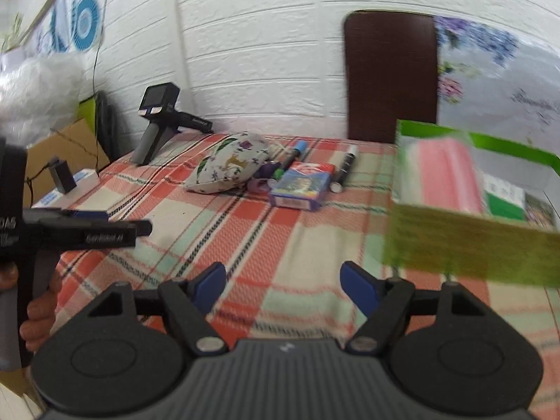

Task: Organize objects
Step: 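Grasp the tiger-print card pack with the left gripper and lift it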

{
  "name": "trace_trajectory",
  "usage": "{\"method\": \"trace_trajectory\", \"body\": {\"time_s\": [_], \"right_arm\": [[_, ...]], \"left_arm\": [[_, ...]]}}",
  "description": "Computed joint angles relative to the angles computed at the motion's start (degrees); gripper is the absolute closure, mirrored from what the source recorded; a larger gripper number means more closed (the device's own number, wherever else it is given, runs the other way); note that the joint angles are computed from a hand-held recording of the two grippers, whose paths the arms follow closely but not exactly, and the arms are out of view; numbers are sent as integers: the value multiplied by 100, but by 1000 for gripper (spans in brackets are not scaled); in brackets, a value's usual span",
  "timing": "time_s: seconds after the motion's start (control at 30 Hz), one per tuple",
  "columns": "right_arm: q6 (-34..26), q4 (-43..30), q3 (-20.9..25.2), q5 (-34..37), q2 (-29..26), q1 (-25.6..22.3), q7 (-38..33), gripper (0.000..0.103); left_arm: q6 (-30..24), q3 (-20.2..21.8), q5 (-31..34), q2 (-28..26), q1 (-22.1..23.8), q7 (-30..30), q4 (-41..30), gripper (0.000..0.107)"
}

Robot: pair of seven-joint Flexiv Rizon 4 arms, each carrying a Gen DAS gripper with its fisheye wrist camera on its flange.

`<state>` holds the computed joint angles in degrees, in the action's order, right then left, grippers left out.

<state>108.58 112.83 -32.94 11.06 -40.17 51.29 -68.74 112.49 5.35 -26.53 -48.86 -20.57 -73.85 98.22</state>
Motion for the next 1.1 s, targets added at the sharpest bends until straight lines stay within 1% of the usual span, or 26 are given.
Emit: {"method": "trace_trajectory", "body": {"time_s": [0.03, 0.07, 0.1, 0.13, 0.17, 0.3, 0.33, 0.37, 0.4, 0.43, 0.5, 0.6, 0.67, 0.73, 0.77, 0.8, 0.83, 0.87, 0.9, 0.93, 0.97, 1.0, 1.03, 1.07, 1.1], "right_arm": [[-130, -242, -69, -42, -169, -30, 35, 30], [-293, -509, -116, -103, -335, -91, 122, 29], [-465, -794, -171, -171, -522, -154, 267, 29], [-617, -1067, -129, -292, -666, -299, 409, 29], [-803, -1358, -80, -419, -816, -448, 554, 28], [-1632, -2331, -284, -850, -1460, -704, 1147, 27], [-1871, -2515, -228, -973, -1542, -817, 1244, 26], [-1756, -2575, -96, -967, -1577, -953, 1341, 28], [-1620, -2545, -5, -967, -1557, -1027, 1418, 39], [-1601, -2428, -22, -1040, -1496, -997, 1448, 40], [-1361, -1982, 150, -1177, -1220, -1001, 1370, 40], [-728, -933, 308, -1345, -706, -813, 1154, 40], [-276, -230, 210, -1245, -446, -478, 855, 40], [68, 336, 54, -941, -270, -62, 581, 40], [209, 546, -39, -760, -232, 143, 474, 40], [295, 695, -151, -598, -217, 341, 359, 39], [379, 780, -224, -464, -228, 471, 247, 40], [402, 809, -222, -386, -212, 498, 150, 35], [420, 807, -161, -315, -188, 456, 87, 26], [452, 786, -119, -208, -190, 424, 50, 24], [433, 755, -101, -102, -197, 419, 16, 23], [432, 747, 18, -62, -155, 323, -41, 23], [465, 749, 132, 3, -128, 250, -91, 23], [495, 738, 209, 60, -120, 194, -162, 23], [501, 711, 245, 111, -129, 171, -248, 23]], "left_arm": [[388, -238, 399, -78, 274, -364, 66, 29], [693, -578, 775, -92, 608, -528, 143, 27], [734, -790, 868, -77, 781, -475, 163, 27], [771, -884, 688, -92, 795, -291, 161, 27], [725, -792, 758, -93, 749, -400, 129, 27], [754, -1018, 1029, -142, 994, -561, 85, 27], [770, -1071, 1100, -143, 1058, -619, 106, 27], [777, -1088, 1138, -146, 1081, -661, 108, 27], [773, -1086, 1162, -154, 1087, -686, 93, 27], [762, -1078, 1181, -156, 1089, -705, 84, 27], [764, -1104, 1249, -143, 1129, -761, 102, 26], [713, -1096, 1324, -123, 1141, -781, 103, 23], [596, -1041, 1330, -97, 1096, -730, 87, 20], [370, -860, 1329, -18, 946, -689, 79, 20], [279, -926, 1161, 54, 930, -493, 137, 20], [185, -1150, 1177, 154, 1074, -453, 231, 22], [23, -1471, 1552, 278, 1377, -732, 321, 23], [-89, -1938, 1812, 376, 1744, -847, 431, 24], [-209, -2266, 2005, 454, 1983, -934, 499, 24], [-380, -2641, 2226, 504, 2247, -974, 535, 24], [-557, -3005, 2412, 524, 2490, -981, 551, 27], [-774, -3393, 2555, 518, 2739, -958, 556, 29], [-1000, -3675, 2602, 500, 2901, -915, 541, 29], [-1287, -3865, 2558, 487, 2977, -854, 495, 29], [-1611, -3916, 2429, 485, 2940, -789, 419, 29]]}}
